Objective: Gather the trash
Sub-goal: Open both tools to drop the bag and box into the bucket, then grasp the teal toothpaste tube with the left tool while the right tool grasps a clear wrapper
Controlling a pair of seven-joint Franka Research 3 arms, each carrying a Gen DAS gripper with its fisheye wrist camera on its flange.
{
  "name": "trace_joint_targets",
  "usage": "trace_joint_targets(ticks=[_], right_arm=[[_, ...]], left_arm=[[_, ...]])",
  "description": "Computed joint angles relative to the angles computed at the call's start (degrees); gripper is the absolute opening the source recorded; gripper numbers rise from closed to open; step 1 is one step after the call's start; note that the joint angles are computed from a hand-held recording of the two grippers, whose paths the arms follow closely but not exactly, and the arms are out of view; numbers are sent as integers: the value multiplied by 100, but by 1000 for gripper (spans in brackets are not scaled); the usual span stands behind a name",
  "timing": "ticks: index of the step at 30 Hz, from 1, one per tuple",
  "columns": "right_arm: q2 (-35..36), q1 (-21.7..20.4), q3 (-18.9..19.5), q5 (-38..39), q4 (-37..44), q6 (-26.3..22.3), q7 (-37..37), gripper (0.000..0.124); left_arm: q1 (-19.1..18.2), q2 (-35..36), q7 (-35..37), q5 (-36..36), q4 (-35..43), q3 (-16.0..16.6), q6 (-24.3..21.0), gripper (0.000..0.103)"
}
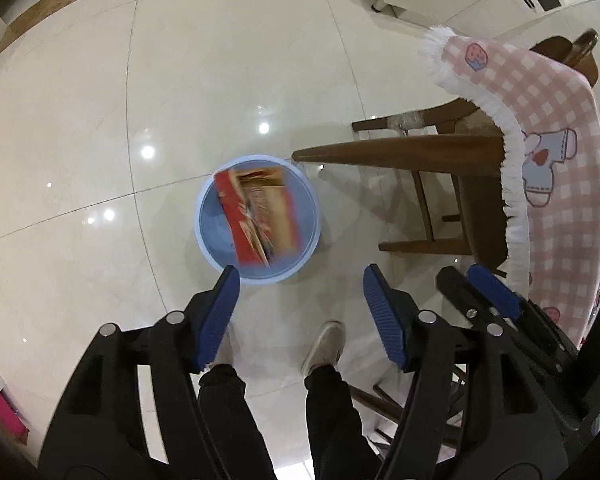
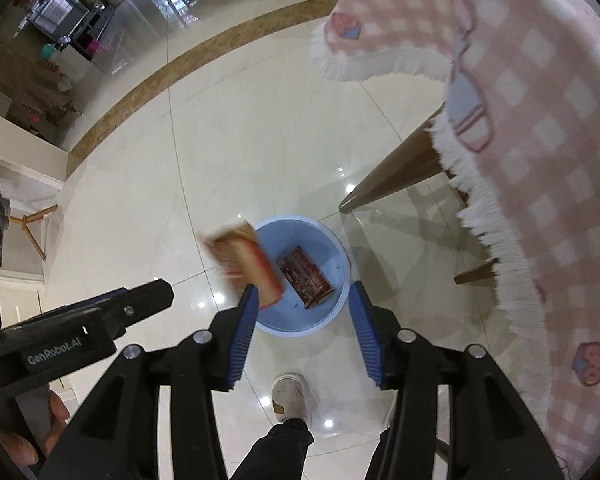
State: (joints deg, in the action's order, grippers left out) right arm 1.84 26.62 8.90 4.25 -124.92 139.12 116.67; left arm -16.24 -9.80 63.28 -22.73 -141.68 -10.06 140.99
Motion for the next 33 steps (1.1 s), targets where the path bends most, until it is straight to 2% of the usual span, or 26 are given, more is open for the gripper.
trace_joint_targets(ticks=[4,7,11,14,18,21,24,29,33], right_arm=[[-347,-77,-34,176,-170,8,-185,47],[-772,-169,-67,381,-377,24,-400,47],[-1627,-352,-191,776,-749,48,-761,47],[-2400,-625,-219,741,-1083,52,-830,47],[-3742,-1267,-342,395,-1694,-247,-917,50],[-4713,-1872,-527,59,-2105,-665,-1176,51],[-5562,-2510,-844,-282,-2486,-1167,-1690,53],[-6180,-3496,-1396,-749,-2873,-1659,-2837,54],[-6286,-3933,-1691,-748,-3177,-1723,-3627,54]], left_arm=[[-26,-207,-345,222,52,-94,-152,64],[-94,-561,-756,649,140,-221,-265,64],[-277,-853,-1286,1284,525,-433,-368,64],[-491,-696,-1460,1694,1110,-611,-407,64],[-887,32,-1217,2083,2214,-882,-464,64],[-1214,867,-980,2278,3184,-1132,-508,64],[-1542,1716,-1087,2567,4150,-1319,-745,64],[-2250,3043,-1559,2946,5755,-1366,-1330,64],[-2760,3810,-1766,3229,6829,-1225,-1792,65]])
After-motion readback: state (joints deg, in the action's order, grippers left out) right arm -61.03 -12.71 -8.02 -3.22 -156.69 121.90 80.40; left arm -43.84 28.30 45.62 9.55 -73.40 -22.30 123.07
